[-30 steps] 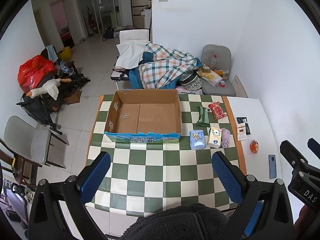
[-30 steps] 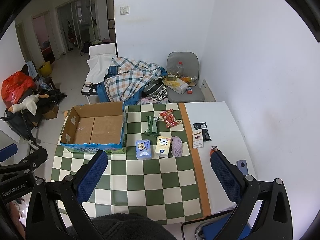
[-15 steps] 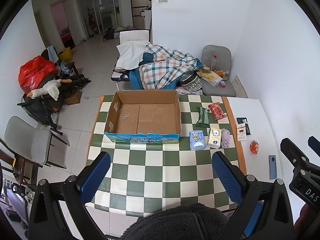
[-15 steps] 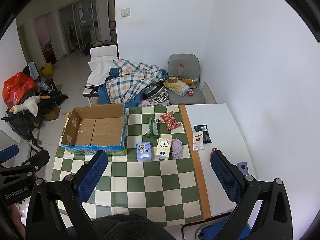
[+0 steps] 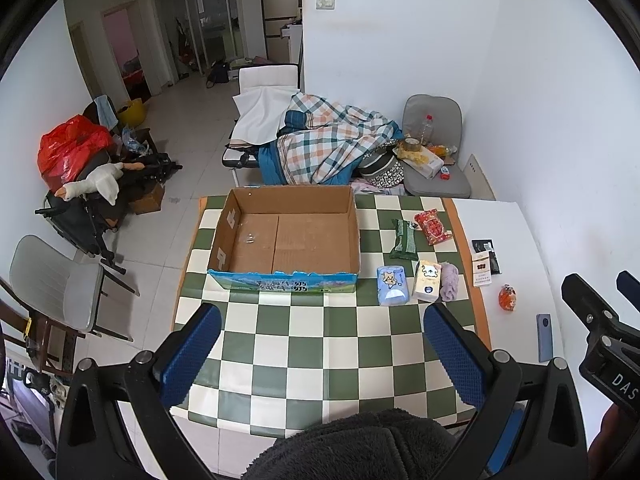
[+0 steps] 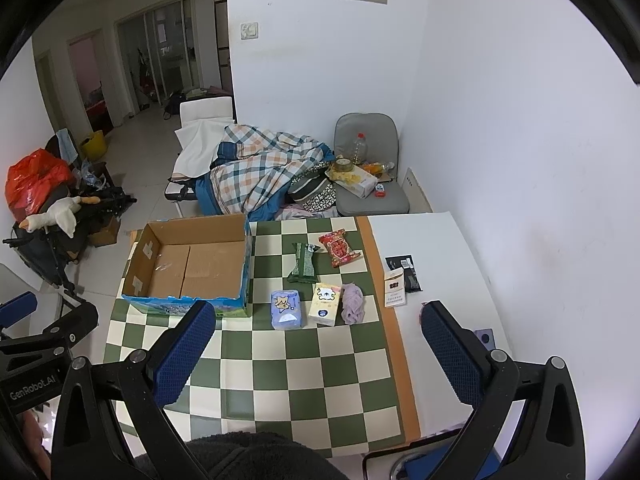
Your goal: Organize soft objects
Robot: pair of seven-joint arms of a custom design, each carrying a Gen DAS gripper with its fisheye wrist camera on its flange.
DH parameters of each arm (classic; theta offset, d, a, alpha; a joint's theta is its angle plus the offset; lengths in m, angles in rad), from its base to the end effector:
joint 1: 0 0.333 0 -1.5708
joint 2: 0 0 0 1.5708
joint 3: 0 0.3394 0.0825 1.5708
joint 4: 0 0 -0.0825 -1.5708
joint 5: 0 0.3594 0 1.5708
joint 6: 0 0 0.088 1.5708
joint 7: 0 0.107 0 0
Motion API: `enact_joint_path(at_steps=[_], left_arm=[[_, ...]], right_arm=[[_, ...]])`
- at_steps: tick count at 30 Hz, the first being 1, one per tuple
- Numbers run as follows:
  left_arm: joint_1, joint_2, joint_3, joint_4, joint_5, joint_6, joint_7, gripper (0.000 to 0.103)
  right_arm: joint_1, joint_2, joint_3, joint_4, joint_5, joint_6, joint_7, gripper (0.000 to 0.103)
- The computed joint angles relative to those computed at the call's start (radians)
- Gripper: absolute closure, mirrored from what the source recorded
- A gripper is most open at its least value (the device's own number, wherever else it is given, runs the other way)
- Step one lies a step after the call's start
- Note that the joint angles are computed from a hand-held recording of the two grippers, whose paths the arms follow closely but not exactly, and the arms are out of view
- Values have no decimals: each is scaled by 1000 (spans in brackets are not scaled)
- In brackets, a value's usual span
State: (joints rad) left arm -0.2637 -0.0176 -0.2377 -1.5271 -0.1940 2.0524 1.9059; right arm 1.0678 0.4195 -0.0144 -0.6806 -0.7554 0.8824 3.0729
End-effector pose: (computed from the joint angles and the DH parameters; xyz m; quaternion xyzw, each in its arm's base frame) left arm 0.4861 -0.2802 0.7327 -0.3627 0.8881 -0.2635 0.1015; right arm 0.3480 0.4259 0.7566 -0.3205 0.8890 -0.3217 0.0589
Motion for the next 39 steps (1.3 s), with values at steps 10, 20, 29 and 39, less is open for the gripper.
enact_joint_path(at_steps=[10, 20, 29, 39], left_arm=[[0, -8, 2, -7, -9, 0, 1, 0], [0, -3, 2, 4, -10, -5, -1, 0], [0, 4, 1, 15, -13, -13, -4, 0], [-27, 92, -23, 78, 38, -15, -44, 0]], right_arm=[[-7, -20, 6, -27, -2, 8, 6, 0], [-3, -7, 7, -9, -7, 1, 1, 0], [-10, -23, 14, -30, -8, 11, 2, 0], [-100, -149, 63, -255, 58, 108, 89, 0]])
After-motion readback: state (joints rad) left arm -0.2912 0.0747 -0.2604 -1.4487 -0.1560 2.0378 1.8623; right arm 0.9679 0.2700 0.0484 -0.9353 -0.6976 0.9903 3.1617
